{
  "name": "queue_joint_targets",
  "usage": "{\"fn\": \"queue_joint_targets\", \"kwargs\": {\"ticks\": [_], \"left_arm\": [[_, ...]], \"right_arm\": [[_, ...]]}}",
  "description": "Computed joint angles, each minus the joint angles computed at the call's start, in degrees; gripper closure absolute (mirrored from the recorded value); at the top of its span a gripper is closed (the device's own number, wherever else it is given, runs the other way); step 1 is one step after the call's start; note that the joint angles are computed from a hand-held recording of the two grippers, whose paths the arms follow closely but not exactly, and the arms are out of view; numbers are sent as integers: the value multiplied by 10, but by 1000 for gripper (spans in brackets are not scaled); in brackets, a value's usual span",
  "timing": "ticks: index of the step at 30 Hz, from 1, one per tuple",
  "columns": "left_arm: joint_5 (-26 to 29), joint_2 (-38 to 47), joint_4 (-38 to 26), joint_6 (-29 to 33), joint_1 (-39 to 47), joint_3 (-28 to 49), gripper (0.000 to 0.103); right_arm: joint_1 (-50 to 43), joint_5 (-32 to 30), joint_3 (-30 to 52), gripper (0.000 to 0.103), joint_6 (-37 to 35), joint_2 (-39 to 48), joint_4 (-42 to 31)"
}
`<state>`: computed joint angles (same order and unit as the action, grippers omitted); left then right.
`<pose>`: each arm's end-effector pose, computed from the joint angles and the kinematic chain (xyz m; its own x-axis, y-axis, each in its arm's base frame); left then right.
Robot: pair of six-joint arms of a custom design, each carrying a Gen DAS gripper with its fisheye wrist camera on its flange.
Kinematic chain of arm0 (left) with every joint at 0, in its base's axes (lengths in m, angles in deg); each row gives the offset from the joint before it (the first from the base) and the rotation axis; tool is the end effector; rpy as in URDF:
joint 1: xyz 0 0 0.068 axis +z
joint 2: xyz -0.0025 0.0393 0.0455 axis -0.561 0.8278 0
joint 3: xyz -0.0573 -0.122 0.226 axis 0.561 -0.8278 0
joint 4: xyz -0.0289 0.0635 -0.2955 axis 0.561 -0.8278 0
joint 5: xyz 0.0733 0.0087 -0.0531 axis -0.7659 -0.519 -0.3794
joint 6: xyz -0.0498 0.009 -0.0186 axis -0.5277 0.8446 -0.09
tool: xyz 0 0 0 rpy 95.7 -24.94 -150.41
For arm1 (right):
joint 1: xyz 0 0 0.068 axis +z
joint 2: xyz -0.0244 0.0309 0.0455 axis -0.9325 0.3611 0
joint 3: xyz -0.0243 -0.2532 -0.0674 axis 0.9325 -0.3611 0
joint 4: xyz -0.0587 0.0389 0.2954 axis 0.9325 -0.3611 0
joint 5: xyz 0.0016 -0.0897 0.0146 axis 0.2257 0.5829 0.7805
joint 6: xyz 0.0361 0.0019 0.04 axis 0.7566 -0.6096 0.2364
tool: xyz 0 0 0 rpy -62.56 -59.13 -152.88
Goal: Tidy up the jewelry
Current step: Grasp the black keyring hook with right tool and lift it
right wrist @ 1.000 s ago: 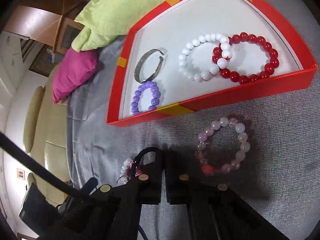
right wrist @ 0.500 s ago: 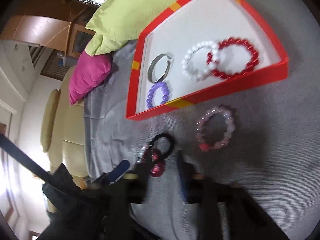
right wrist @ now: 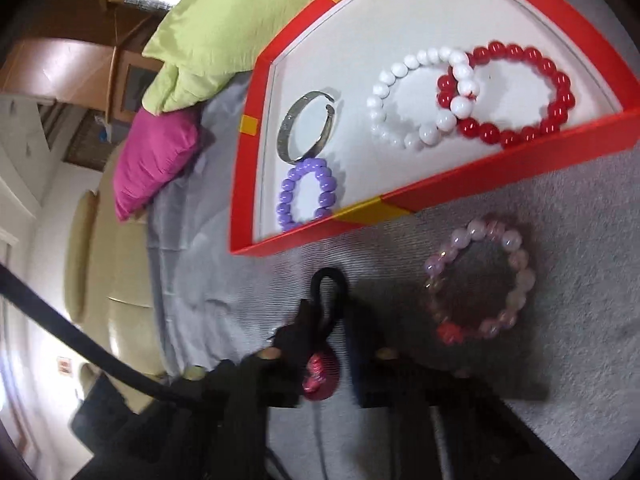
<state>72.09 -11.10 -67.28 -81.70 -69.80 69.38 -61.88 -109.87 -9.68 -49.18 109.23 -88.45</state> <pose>0.1825 -0.1218 0.1871 -0.8106 -0.0950 -0.5778 0.0155 0.9829 -0.1833 0.3238 0.0636 0.1192 -0.9700 0.0792 -0.2297 -0.1075 0.7079 0.6981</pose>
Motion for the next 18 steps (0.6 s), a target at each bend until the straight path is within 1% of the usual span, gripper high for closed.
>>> {"fn": "queue_joint_targets", "kwargs": {"ticks": [1,3,6,9,12,16,18], "left_arm": [[0,2,4,-2,-3,1,57],[4,11,16,-5,-8,5,57],[17,32,34,-10,-13,13,57],[18,52,46,-11,-20,21,48],[24,59,58,-16,-15,23,48],[39,65,78,-19,-5,21,48],[41,83,86,-14,-5,30,48]], "right_arm": [[0,8,-4,97,-6,-9,0],[-5,14,-13,97,-12,-31,6],[-26,-4,-23,97,-26,-58,2],[-50,-18,-24,97,-47,-73,-17],[-72,-27,-24,97,-76,-84,-47],[-88,-18,-29,97,-108,-104,-66],[-99,-12,-27,97,-126,-106,-79]]}}
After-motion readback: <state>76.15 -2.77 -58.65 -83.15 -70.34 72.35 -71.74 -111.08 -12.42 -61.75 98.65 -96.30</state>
